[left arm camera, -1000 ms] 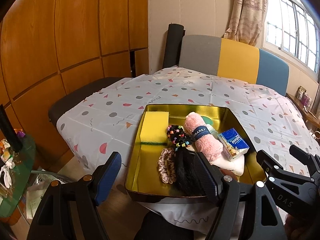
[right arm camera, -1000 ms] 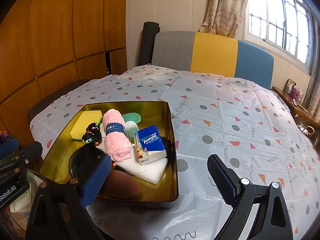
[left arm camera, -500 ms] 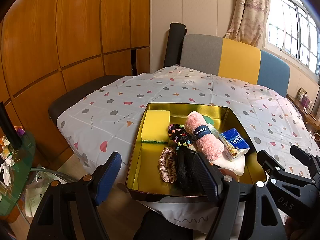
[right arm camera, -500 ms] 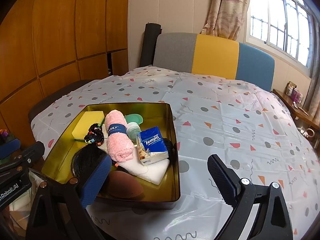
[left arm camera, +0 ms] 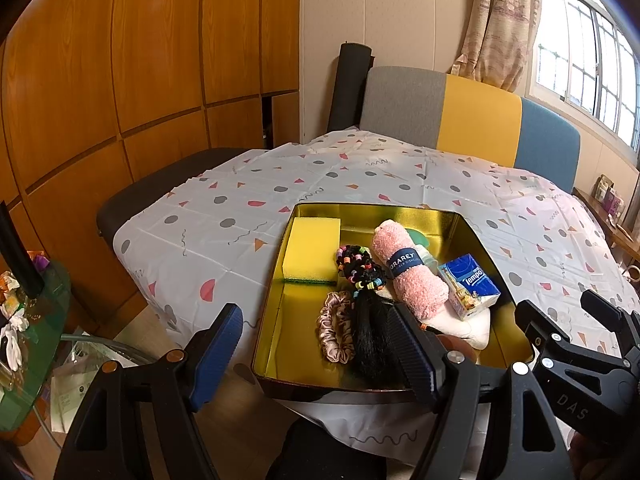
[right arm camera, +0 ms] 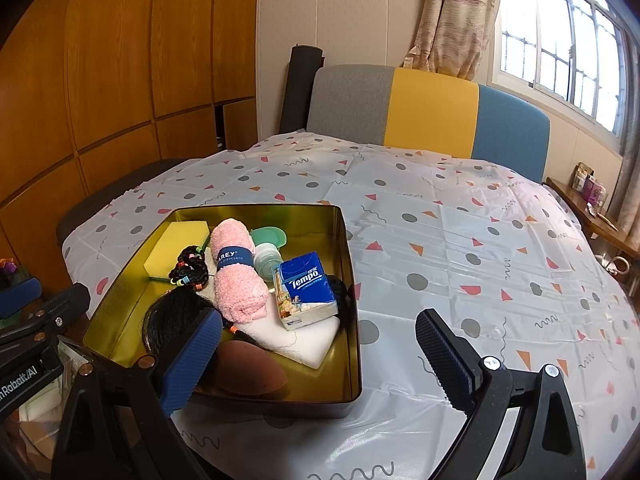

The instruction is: Organize soft objects

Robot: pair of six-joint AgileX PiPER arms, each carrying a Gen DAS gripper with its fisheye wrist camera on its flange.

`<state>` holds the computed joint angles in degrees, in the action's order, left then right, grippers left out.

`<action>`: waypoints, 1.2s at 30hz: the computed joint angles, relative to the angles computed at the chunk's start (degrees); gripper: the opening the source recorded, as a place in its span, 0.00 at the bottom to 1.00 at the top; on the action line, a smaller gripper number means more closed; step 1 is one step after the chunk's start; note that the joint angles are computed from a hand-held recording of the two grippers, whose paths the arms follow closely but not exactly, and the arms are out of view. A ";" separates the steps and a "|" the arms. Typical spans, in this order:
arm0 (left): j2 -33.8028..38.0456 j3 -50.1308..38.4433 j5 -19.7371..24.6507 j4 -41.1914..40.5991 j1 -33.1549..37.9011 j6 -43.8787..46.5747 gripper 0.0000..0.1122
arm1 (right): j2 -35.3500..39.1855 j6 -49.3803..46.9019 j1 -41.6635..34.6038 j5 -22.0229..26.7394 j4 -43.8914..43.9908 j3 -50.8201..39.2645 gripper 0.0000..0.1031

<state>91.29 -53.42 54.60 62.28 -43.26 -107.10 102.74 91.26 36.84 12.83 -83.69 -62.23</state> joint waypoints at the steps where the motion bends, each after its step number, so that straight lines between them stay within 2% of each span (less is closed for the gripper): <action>1: 0.00 0.00 0.00 0.00 0.00 0.00 0.68 | 0.00 -0.01 -0.01 -0.01 -0.06 0.02 0.95; 29: -0.30 0.46 -0.58 -0.22 0.32 0.12 0.68 | -0.49 2.06 0.39 0.29 -1.65 0.16 0.97; 36: 0.52 -0.42 0.62 -0.08 0.00 0.18 0.68 | -0.34 0.14 0.17 0.04 0.37 -0.03 0.97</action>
